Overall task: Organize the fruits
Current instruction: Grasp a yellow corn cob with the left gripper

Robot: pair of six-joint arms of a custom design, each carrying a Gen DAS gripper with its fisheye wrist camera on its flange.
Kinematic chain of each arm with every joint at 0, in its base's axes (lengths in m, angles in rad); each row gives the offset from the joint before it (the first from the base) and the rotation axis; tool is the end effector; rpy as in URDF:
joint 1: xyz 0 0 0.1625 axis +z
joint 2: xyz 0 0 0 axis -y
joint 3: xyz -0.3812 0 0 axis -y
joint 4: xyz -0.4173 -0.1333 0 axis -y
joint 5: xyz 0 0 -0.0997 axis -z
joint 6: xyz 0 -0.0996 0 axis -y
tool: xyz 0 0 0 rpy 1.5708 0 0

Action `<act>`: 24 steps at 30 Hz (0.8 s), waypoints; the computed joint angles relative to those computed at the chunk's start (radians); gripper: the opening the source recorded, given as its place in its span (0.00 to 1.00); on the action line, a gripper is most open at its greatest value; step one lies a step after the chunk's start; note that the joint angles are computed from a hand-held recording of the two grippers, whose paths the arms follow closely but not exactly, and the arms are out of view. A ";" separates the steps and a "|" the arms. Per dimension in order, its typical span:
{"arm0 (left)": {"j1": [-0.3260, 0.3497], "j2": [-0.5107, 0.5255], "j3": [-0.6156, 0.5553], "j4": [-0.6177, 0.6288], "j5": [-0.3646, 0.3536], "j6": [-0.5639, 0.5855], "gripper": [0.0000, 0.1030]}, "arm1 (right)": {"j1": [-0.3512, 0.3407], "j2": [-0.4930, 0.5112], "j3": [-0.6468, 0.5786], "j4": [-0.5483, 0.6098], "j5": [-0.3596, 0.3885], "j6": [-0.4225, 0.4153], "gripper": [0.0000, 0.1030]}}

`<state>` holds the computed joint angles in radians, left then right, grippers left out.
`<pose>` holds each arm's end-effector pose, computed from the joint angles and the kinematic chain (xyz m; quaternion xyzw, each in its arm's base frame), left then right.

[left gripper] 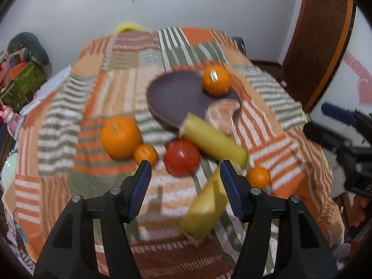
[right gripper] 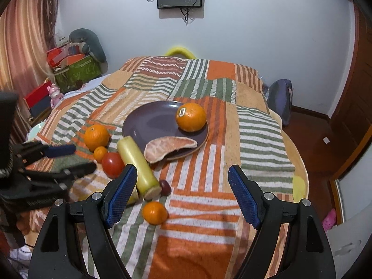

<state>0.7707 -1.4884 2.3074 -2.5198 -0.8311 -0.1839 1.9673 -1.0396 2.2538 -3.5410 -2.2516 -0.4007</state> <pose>-0.1651 -0.4397 0.1776 0.2598 0.8937 -0.2238 0.2893 0.2445 -0.4011 0.1122 0.2265 -0.8552 0.3472 0.3110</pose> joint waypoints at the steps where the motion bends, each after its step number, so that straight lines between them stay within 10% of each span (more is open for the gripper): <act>1: 0.004 0.009 0.001 0.008 -0.012 -0.002 0.59 | -0.004 -0.001 0.004 0.002 0.003 0.002 0.76; 14: 0.055 0.144 -0.013 -0.024 -0.097 0.055 0.55 | -0.039 -0.025 0.043 0.023 0.023 0.029 0.76; 24: 0.068 -0.022 0.058 -0.005 -0.114 0.034 0.39 | -0.047 0.002 0.023 0.076 0.041 0.040 0.76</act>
